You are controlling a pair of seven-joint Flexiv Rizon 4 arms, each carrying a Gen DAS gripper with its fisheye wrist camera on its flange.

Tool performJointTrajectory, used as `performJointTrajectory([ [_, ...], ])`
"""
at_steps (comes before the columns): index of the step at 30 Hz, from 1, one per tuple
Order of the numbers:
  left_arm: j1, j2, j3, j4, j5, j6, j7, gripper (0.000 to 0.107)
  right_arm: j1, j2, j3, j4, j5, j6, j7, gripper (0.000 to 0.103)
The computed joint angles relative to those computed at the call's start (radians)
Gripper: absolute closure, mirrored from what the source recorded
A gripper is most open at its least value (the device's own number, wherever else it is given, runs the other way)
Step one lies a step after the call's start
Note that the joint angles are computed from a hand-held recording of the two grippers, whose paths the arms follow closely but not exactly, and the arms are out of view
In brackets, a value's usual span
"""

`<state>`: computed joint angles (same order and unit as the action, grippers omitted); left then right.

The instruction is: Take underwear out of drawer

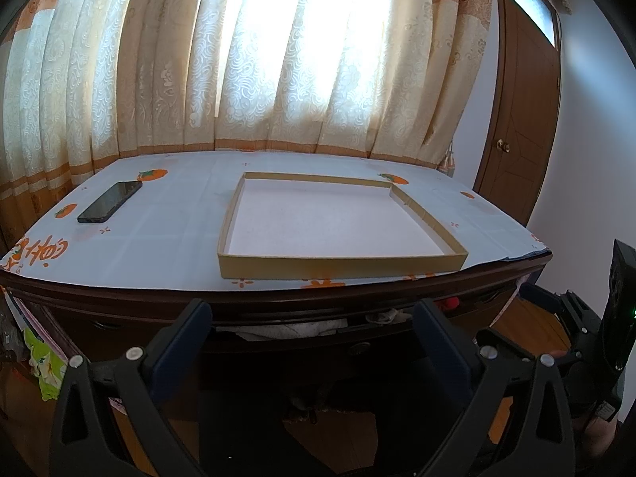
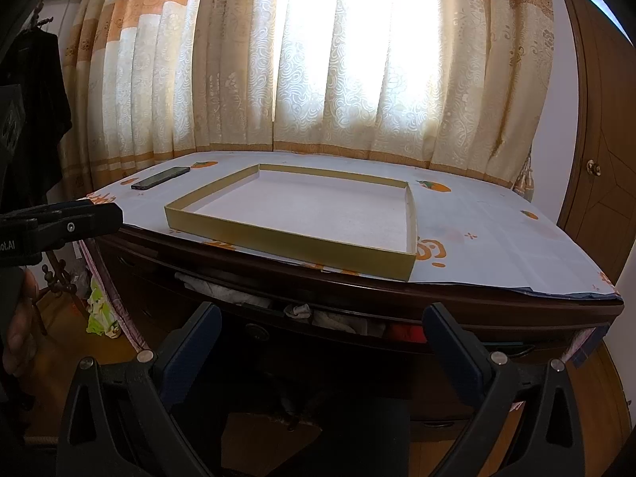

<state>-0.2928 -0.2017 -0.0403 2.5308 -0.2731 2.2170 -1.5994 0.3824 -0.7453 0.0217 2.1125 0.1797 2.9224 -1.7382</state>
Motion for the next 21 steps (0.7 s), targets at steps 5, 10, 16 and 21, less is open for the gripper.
performJointTrajectory([
  [5, 0.0, 0.0, 0.001, 0.0, 0.0, -0.001, 0.002, 0.004, 0.0, 0.0, 0.0, 0.0, 0.0, 0.0, -0.001, 0.001],
  [10, 0.0, 0.002, 0.001, 0.002, -0.001, -0.001, 0.001, 0.004, 0.001, -0.002, 0.0, -0.002, 0.003, 0.001, -0.001, 0.001],
  [16, -0.002, -0.003, 0.0, 0.001, -0.005, -0.002, 0.003, 0.004, 0.0, 0.001, -0.001, -0.002, -0.001, -0.004, -0.004, 0.001],
  [21, -0.001, -0.019, -0.001, -0.006, -0.002, -0.003, -0.002, 0.004, 0.005, -0.006, -0.006, -0.015, 0.004, -0.004, -0.02, 0.001],
])
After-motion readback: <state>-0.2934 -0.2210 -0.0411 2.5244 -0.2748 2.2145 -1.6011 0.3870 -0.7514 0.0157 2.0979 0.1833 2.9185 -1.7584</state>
